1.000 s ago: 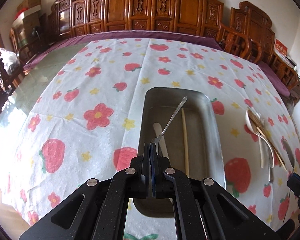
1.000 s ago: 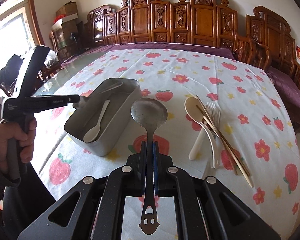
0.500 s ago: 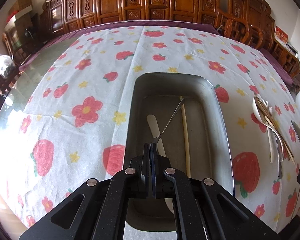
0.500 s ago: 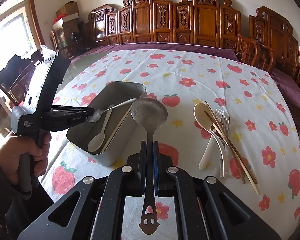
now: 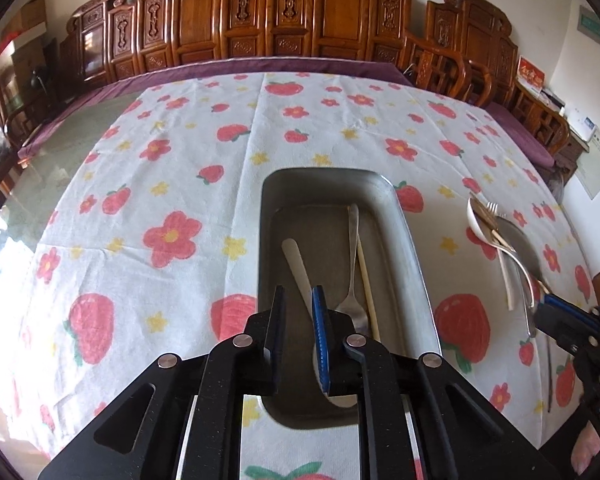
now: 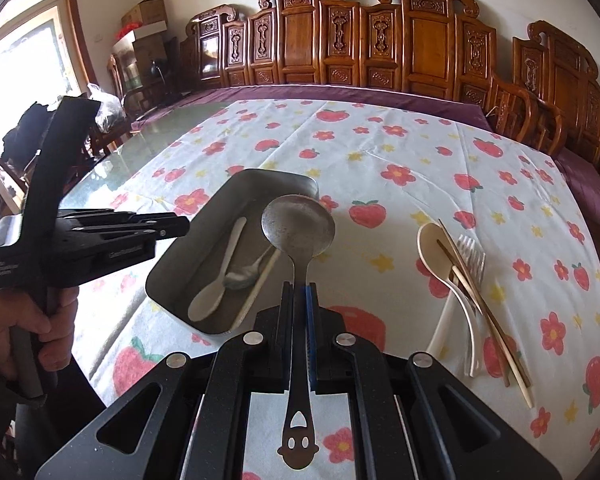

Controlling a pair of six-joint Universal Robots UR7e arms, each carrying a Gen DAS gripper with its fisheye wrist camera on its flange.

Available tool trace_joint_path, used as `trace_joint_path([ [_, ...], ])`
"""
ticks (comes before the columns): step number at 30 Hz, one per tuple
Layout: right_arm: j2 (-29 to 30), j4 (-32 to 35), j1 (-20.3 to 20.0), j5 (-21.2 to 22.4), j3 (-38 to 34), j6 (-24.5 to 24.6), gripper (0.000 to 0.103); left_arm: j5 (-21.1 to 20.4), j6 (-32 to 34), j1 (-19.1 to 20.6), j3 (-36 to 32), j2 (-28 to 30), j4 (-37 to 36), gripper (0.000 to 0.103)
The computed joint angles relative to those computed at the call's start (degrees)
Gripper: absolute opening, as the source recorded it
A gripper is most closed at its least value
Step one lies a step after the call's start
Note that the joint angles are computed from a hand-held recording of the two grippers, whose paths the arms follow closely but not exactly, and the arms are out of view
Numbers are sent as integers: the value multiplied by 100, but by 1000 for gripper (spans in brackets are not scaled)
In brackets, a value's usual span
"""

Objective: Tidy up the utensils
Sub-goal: 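Lower the large steel spoon into the metal tray with the right gripper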

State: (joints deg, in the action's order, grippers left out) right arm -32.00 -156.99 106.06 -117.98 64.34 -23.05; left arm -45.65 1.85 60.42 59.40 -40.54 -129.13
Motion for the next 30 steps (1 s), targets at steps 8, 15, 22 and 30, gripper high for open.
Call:
trace_joint_path([
  [8, 592, 497, 141, 60, -947, 45, 7, -8, 502, -16, 361, -427, -429, 12],
  [15, 1232, 1059, 223, 47, -1959, 147, 7, -75, 737, 18, 484, -701, -621, 12],
  [22, 1957, 1685, 223, 82, -3171, 368, 7, -121, 815, 65, 549, -851, -698, 12],
  [30, 2592, 2296, 123, -37, -4158, 490, 7, -110, 947, 80, 615, -930, -802, 13],
])
